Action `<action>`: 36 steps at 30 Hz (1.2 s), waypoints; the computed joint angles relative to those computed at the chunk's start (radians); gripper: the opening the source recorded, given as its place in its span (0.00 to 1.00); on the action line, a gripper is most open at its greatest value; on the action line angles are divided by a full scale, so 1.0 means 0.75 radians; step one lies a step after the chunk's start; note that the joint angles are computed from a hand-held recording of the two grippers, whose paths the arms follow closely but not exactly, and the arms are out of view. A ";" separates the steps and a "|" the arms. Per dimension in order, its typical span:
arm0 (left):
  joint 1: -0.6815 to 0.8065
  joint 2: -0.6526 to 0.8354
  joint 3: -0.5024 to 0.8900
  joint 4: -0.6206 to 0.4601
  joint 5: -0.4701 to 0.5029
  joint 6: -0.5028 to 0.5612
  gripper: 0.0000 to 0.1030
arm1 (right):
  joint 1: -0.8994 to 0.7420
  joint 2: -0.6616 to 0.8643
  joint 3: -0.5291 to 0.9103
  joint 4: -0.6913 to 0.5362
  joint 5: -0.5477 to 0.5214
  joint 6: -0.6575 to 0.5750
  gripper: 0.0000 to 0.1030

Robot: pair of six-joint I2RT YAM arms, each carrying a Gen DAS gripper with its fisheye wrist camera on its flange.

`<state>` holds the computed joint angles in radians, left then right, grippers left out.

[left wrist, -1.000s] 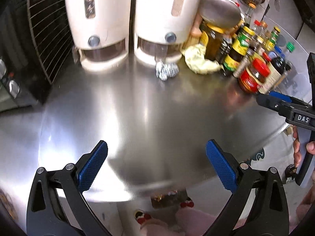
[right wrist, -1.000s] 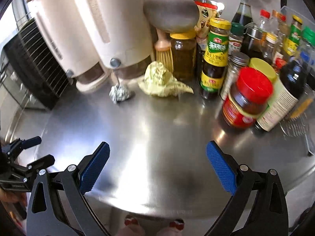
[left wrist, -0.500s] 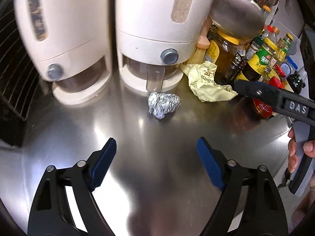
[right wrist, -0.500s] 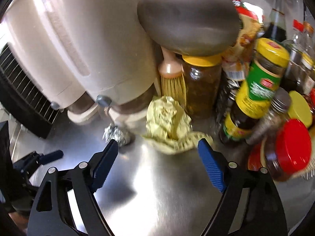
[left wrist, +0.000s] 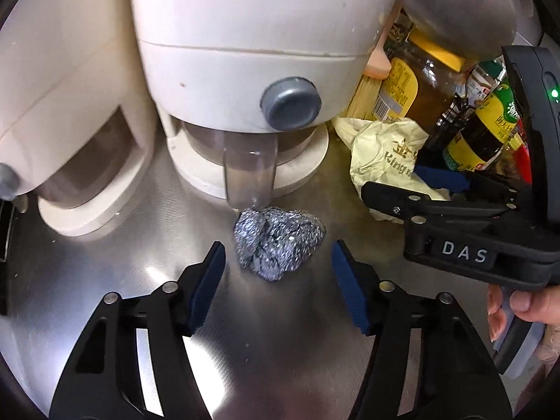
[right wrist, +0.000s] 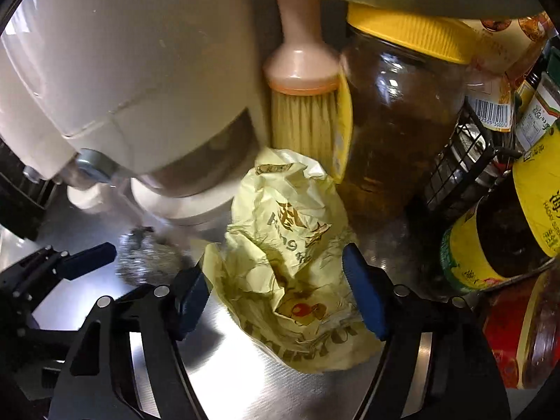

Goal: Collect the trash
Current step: 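Grasp the foil ball with the left gripper while the right gripper grasps the pale yellow wrapper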

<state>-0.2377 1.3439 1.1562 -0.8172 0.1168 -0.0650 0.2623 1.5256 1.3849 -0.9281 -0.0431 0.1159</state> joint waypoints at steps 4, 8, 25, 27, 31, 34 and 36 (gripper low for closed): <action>-0.018 0.042 0.008 0.024 0.000 0.013 0.47 | 0.001 0.012 -0.017 0.028 0.025 -0.038 0.62; -0.001 0.066 -0.004 0.065 0.030 0.025 0.45 | -0.007 0.023 -0.032 0.029 -0.027 -0.041 0.45; 0.040 -0.119 -0.060 -0.060 0.081 0.098 0.36 | -0.024 -0.263 -0.248 -0.019 -0.086 -0.013 0.28; 0.030 -0.181 -0.075 -0.107 0.077 0.094 0.36 | -0.020 -0.334 -0.297 -0.041 -0.090 -0.009 0.27; 0.009 -0.300 -0.131 -0.170 0.065 0.071 0.36 | 0.004 -0.472 -0.393 -0.087 -0.078 0.008 0.25; -0.020 -0.405 -0.172 -0.235 0.063 0.027 0.36 | 0.012 -0.574 -0.441 -0.138 -0.084 0.022 0.24; -0.063 -0.482 -0.202 -0.278 0.041 -0.006 0.36 | 0.020 -0.638 -0.458 -0.180 -0.084 0.032 0.24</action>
<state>-0.2853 0.9823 1.0051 -1.0255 0.1478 -0.0696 0.2774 1.0469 1.0417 -1.0629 -0.1059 0.1399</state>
